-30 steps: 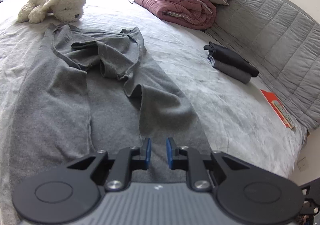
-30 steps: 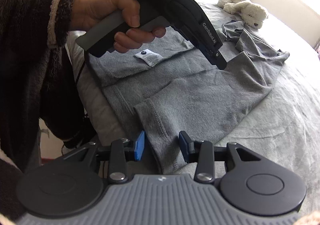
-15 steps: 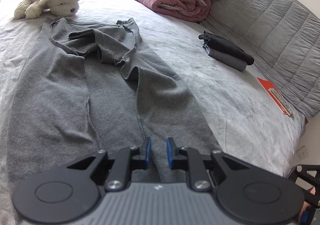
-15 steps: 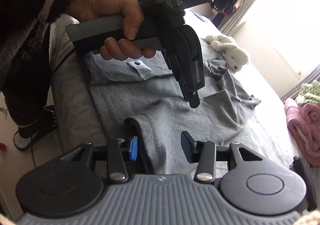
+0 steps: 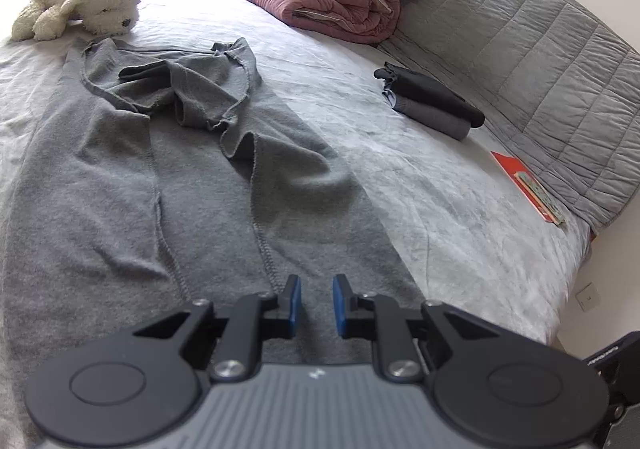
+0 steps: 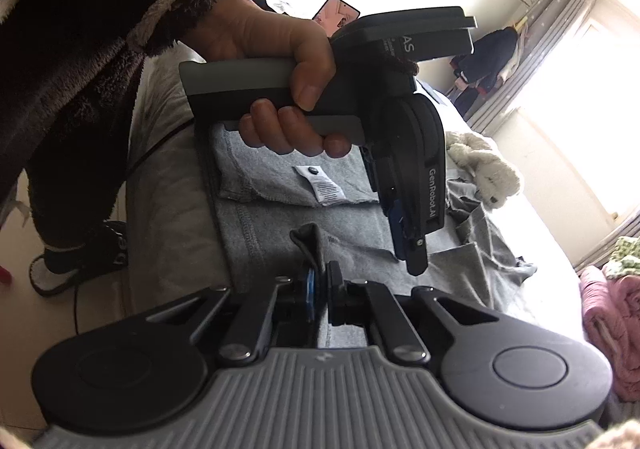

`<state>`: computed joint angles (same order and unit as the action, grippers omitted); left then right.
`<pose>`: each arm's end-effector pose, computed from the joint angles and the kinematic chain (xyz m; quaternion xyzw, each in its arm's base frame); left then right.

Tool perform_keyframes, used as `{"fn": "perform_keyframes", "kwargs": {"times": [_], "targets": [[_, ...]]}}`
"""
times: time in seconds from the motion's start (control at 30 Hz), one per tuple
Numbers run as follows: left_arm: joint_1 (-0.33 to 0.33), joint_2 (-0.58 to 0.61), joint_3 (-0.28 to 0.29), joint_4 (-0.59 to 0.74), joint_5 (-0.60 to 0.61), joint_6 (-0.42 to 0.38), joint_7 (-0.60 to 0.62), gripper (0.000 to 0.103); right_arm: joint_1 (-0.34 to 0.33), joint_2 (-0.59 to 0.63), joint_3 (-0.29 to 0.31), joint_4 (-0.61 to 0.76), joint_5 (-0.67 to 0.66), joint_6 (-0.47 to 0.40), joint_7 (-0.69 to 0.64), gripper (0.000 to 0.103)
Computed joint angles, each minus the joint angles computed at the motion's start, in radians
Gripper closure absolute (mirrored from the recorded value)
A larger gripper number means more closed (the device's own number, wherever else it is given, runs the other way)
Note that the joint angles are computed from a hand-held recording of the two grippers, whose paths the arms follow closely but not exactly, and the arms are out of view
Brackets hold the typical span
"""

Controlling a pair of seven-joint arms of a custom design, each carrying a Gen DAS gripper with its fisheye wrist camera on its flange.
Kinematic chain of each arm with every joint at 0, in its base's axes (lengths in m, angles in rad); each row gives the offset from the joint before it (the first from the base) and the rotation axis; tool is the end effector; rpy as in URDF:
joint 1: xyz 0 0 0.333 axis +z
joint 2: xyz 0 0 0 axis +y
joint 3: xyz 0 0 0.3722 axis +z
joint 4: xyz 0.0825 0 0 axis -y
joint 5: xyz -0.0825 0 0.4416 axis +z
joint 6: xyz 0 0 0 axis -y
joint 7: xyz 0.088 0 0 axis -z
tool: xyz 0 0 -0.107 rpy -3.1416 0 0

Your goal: Fold clothes

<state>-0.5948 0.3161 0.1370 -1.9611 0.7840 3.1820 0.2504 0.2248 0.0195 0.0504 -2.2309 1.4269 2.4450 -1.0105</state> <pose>0.5989 -0.3771 0.4189 -0.6495 0.6251 -0.4136 0.1276 0.5701 0.1621 0.4030 -0.8772 -0.0837 -0.2362 0.4095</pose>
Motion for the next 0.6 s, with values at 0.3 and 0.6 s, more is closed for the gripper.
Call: {"fn": "perform_keyframes", "kwargs": {"times": [0.3,0.6], "targets": [[-0.009,0.004,0.002,0.003,-0.032,0.014,0.051,0.087,-0.025,0.008,-0.013,0.044,-0.187,-0.1,0.243,0.099],[-0.041,0.002,0.041,0.004,-0.028,-0.007,0.02,0.087,-0.018,0.009,-0.004,0.024,-0.281,-0.071,0.317,0.088]]}}
